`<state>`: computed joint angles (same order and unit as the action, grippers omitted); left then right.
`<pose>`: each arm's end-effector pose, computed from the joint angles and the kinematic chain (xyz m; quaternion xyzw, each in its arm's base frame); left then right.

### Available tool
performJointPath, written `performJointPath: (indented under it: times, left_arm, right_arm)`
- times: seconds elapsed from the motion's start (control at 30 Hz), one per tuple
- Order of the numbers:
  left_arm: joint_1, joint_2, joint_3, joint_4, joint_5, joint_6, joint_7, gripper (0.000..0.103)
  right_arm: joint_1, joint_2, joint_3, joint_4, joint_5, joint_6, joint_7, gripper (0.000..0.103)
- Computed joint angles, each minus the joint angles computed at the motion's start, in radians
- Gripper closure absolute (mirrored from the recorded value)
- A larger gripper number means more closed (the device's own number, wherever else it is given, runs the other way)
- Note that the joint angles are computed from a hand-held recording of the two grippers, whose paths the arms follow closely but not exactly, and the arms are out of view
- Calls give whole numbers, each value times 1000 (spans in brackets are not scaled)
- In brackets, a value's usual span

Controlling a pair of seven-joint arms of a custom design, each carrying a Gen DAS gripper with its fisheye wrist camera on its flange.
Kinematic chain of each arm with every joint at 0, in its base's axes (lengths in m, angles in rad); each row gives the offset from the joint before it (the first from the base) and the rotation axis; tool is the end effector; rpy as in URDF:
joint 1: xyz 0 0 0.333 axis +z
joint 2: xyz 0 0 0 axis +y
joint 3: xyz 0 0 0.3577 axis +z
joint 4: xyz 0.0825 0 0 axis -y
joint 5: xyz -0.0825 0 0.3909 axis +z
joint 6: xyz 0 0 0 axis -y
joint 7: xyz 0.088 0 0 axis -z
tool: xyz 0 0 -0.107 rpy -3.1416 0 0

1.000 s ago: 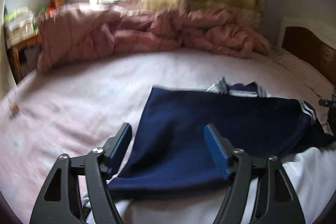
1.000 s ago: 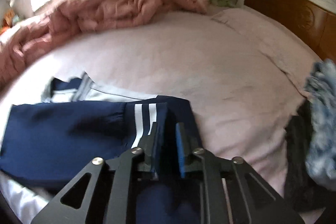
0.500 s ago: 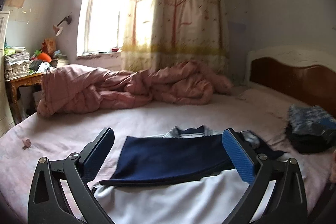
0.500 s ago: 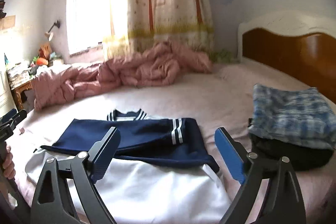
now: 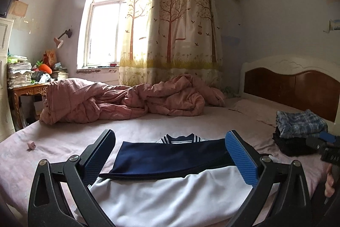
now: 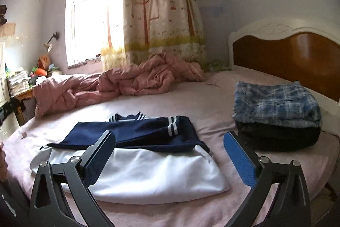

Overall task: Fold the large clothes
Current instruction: 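Open both tools and withdraw them from the folded jacket, then grasp the white jacket hem with both tools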

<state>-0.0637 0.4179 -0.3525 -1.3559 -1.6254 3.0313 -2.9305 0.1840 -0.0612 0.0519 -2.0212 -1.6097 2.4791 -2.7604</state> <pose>0.7159 -0.1687 0.6044 -0.3817 0.6571 -0.5636 0.3239 0.5644 0.1401 0.5703 -0.3860 0.6990 -0.4944 0.3435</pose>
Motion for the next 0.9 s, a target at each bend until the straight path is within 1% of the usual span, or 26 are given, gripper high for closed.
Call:
performJointPath:
  times: [0.07,0.13,0.23,0.33,0.4,0.43,0.47,0.5,0.53,0.57,0.6,0.63,0.73,0.77,0.8,0.83,0.9]
  left_arm:
    - [-2,-11,-2,-17,-31,10,45,0]
    - [-11,-24,7,-41,-36,10,51,0]
    - [-15,-33,17,-72,-31,-5,42,1]
    - [-25,-37,27,-99,-46,-4,78,1]
    - [-37,-36,35,-117,-58,13,120,0]
    - [-52,-31,49,-129,7,24,68,0]
    - [-95,-24,98,-149,131,29,-54,0]
    - [-159,-15,181,-168,292,10,-229,1]
    - [-189,-2,230,-185,467,-21,-404,1]
    - [-193,11,244,-193,584,-35,-509,1]
    - [-197,22,251,-196,633,-38,-543,1]
    - [-197,30,255,-198,665,-47,-559,1]
    - [-198,46,264,-203,768,-94,-620,1]
    - [-204,52,271,-206,804,-97,-647,1]
    - [-215,58,281,-212,837,-80,-677,1]
    - [-235,62,304,-219,883,-68,-720,1]
    - [-251,72,326,-219,963,-88,-763,1]
  right_arm:
    - [3,-14,6,-18,-10,-25,10,0]
    - [5,-15,8,-19,16,-39,-16,0]
    - [2,-13,5,-22,36,-21,-45,0]
    - [1,2,2,-16,49,3,-58,0]
    - [2,14,2,-14,52,5,-69,0]
    - [4,25,1,-11,62,3,-92,0]
    - [5,34,-1,-8,73,4,-113,0]
    - [6,45,-5,-4,88,12,-141,0]
    - [3,63,-13,3,126,42,-198,0]
    - [-3,79,-23,12,174,93,-265,0]
    - [-10,98,-33,20,243,150,-357,0]
    - [-12,122,-36,30,307,182,-447,0]
    - [6,189,-41,64,403,193,-612,1]
    - [13,204,-46,72,430,196,-650,1]
    - [21,221,-49,83,456,191,-689,1]
    - [32,232,-54,91,474,179,-712,1]
    - [43,250,-60,100,533,161,-798,1]
